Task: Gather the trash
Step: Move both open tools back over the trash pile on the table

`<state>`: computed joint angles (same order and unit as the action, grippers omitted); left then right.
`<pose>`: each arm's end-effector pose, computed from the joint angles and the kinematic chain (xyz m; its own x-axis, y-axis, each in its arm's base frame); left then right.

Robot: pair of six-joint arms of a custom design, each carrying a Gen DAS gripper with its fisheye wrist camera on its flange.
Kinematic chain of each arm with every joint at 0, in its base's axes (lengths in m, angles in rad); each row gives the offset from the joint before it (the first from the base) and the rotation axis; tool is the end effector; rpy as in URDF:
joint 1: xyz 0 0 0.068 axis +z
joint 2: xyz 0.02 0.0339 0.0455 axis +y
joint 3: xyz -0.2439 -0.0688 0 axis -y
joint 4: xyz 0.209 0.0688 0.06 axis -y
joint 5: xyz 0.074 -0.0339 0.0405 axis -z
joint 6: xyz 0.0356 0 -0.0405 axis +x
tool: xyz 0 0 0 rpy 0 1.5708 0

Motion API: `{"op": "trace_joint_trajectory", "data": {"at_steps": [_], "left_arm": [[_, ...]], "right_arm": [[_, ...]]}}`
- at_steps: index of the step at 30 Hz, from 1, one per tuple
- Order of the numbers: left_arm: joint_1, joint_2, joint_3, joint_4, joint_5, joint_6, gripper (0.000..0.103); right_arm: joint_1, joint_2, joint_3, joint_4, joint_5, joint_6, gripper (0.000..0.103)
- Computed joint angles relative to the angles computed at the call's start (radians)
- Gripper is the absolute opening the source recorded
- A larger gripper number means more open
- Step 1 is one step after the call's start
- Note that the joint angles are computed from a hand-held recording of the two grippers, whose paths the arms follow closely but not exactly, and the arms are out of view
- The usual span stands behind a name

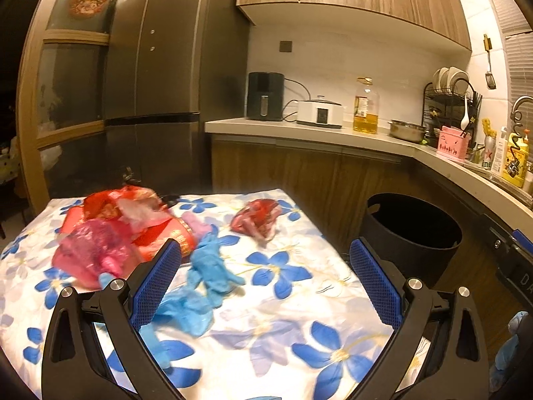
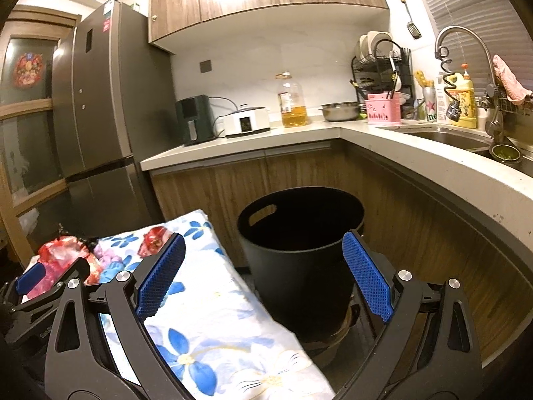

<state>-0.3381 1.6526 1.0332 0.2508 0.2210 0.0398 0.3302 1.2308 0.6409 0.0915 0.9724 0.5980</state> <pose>0.3242 -0.1223 0.2449 -0.3191 0.1533 -0.9352 0.5296 0.8472 -0.0418 0.2255 0.0462 0.2321 -0.0900 0.3044 -0.9483 0.6710 0.7221 0.1681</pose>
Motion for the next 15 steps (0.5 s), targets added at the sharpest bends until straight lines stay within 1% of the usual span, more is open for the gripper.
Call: {"op": "trace_joint_trajectory", "data": {"at_steps": [5,8,12,15], "left_arm": [[0.062,-0.005,-0.03,0.017,0.023,0.007,0.097],[0.099,0.005,-0.05,0.047,0.027,0.016,0.097],[0.146,0.037,-0.08,0.106,-0.003,0.053,0.097],[0.182,0.072,-0.077,0.13,-0.006,0.066,0.097]], "right_arm": [[0.061,0.061,0.03,0.008,0.032,0.021,0.094],[0.085,0.11,0.052,0.019,0.035,0.031,0.094],[0.105,0.172,0.068,0.072,0.039,0.022,0.094],[0.115,0.232,0.089,0.122,0.029,0.011,0.094]]}}
